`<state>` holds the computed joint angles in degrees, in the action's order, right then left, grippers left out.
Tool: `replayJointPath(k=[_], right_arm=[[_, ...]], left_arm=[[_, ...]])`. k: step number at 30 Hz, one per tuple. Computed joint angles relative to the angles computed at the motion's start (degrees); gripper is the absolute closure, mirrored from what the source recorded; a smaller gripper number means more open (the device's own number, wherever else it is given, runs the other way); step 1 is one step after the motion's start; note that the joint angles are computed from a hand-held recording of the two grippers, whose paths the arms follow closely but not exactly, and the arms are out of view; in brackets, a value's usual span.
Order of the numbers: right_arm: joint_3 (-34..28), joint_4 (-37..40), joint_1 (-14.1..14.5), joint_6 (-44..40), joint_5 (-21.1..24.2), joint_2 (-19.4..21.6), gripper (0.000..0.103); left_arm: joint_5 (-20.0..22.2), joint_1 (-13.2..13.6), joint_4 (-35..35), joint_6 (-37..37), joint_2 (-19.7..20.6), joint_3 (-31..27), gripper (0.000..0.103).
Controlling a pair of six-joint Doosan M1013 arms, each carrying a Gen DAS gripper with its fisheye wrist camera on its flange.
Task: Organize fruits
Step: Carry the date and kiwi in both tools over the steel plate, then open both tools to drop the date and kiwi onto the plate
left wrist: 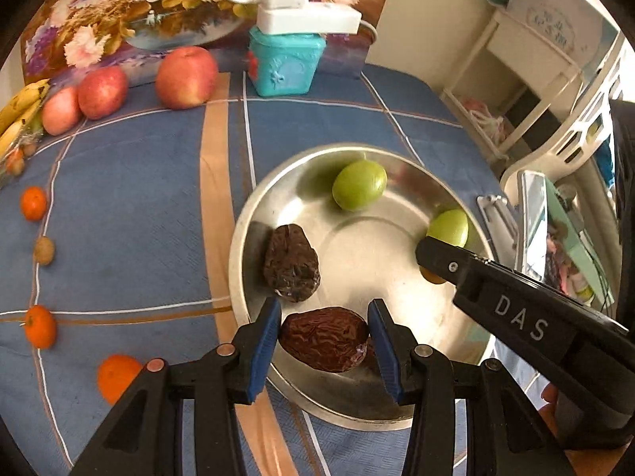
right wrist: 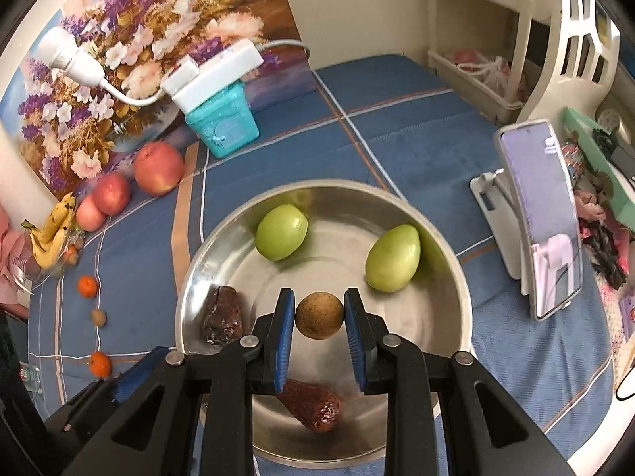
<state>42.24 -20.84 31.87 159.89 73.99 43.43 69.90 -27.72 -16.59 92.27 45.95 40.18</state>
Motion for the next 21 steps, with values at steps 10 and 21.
replayJointPath(k=[10, 21], right_arm=[[-0.01, 3.02, -0.51, -1.85, -0.11, 0.61, 0.076], [-0.72, 2.86, -0.53, -1.91, 1.40, 0.94, 0.061]], left_arm=[[0.02, -0.36, 0.98, 0.87, 0.08, 0.11, 0.053], [-0.88, -0.17, 1.64, 0.29, -0.39, 0.36, 0.041]])
